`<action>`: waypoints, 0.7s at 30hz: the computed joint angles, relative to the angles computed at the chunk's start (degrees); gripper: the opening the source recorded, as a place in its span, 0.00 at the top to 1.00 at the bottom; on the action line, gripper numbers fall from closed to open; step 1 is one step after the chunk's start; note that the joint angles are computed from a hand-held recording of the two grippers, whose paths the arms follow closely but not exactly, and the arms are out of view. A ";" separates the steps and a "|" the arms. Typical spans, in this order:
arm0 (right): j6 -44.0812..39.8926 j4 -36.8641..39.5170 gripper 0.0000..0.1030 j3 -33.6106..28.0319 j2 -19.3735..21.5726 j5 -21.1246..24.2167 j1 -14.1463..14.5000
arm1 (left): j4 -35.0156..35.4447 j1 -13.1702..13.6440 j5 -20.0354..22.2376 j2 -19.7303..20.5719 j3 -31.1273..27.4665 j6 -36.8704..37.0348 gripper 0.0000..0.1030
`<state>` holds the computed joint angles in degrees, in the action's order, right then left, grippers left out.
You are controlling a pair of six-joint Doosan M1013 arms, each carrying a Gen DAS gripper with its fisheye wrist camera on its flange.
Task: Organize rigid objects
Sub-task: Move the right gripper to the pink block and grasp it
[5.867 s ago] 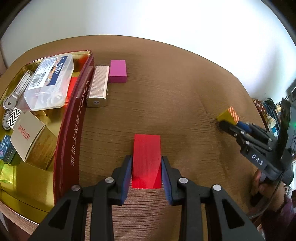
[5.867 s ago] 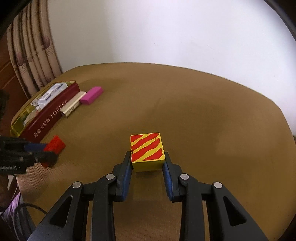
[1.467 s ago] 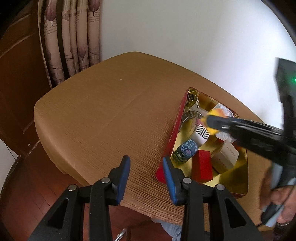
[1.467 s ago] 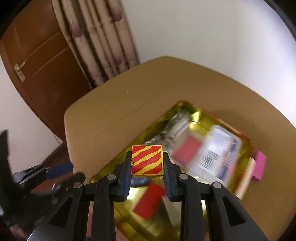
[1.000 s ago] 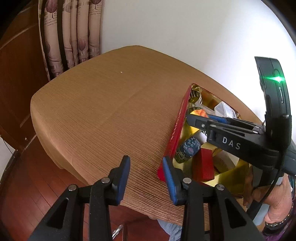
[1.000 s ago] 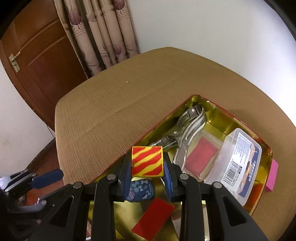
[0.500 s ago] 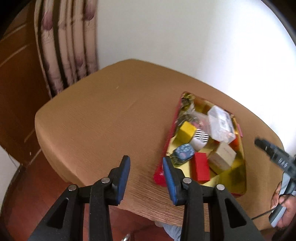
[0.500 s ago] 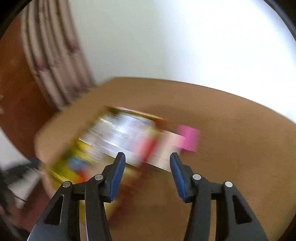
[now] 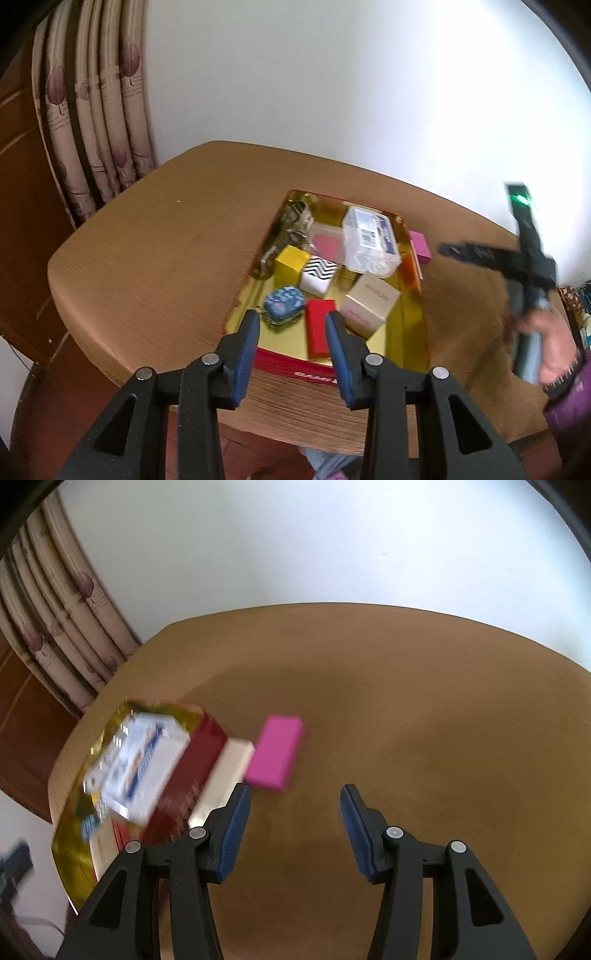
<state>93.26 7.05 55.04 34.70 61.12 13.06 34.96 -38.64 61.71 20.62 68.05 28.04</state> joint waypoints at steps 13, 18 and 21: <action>1.78 0.94 0.52 -13.62 9.17 10.55 0.79 | -1.54 0.27 1.10 1.58 -0.64 4.47 0.64; -2.69 -5.12 0.44 -19.39 12.47 16.71 3.58 | -4.46 1.14 0.32 1.37 -0.30 4.32 0.64; -3.36 -5.65 0.38 -21.98 13.76 19.98 3.97 | -4.27 1.01 0.67 1.61 -0.62 4.51 0.64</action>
<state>89.90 1.41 33.06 48.46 81.11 17.03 30.69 -37.64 62.38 22.23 67.43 32.55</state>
